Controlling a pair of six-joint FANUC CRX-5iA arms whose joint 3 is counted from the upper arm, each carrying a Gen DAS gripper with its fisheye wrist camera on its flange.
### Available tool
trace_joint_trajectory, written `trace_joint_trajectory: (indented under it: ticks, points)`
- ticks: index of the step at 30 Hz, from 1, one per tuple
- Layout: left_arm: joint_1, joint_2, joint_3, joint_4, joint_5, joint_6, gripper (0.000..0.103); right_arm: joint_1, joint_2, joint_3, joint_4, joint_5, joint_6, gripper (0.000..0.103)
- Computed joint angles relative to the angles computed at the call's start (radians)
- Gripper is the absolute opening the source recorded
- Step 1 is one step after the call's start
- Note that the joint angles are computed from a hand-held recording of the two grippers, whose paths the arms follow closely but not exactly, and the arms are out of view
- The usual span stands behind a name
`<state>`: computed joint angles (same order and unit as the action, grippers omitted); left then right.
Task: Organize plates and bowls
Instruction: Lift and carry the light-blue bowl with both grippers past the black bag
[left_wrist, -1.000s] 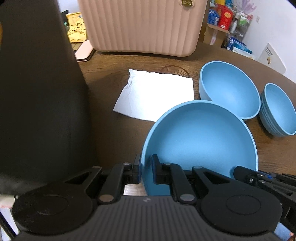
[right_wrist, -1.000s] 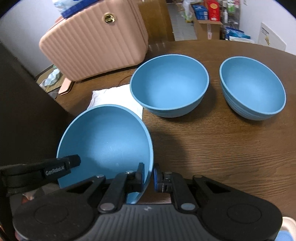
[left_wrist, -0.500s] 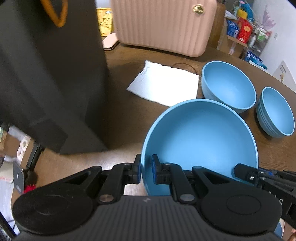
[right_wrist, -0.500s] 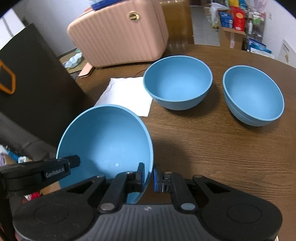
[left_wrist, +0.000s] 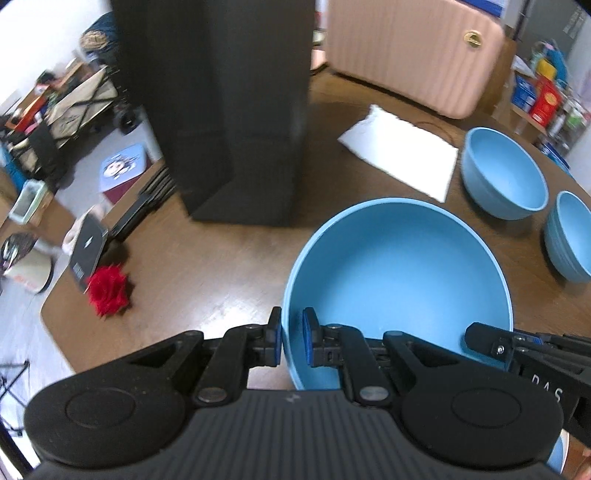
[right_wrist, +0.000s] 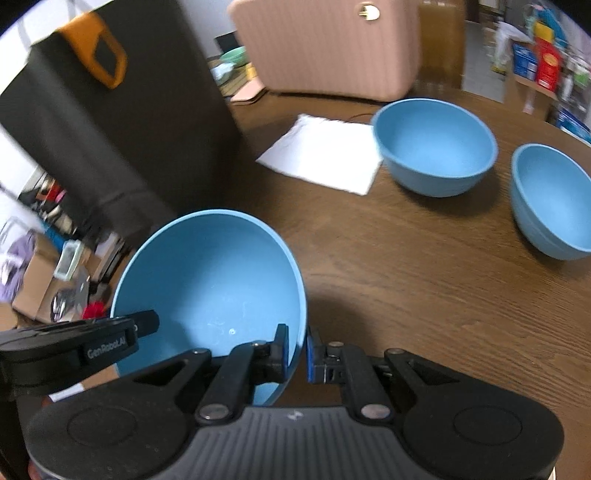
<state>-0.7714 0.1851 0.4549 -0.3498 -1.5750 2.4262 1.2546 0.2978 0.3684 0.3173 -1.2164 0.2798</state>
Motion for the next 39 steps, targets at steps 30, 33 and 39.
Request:
trace_joint_trajectory:
  ticks: [30,33,39]
  points:
    - [0.04,-0.299,-0.405,0.032,0.012,0.298,0.012,0.054,0.237,0.324,-0.162,-0.076,0.321,0.009]
    - [0.037,-0.292,-0.405,0.027,0.02,0.293,0.012,0.055,0.233,0.311,-0.153,-0.068,0.32,0.009]
    - [0.025,-0.274,-0.399,0.008,0.016,0.28,0.012,0.054,0.233,0.293,-0.151,-0.055,0.311,0.009]
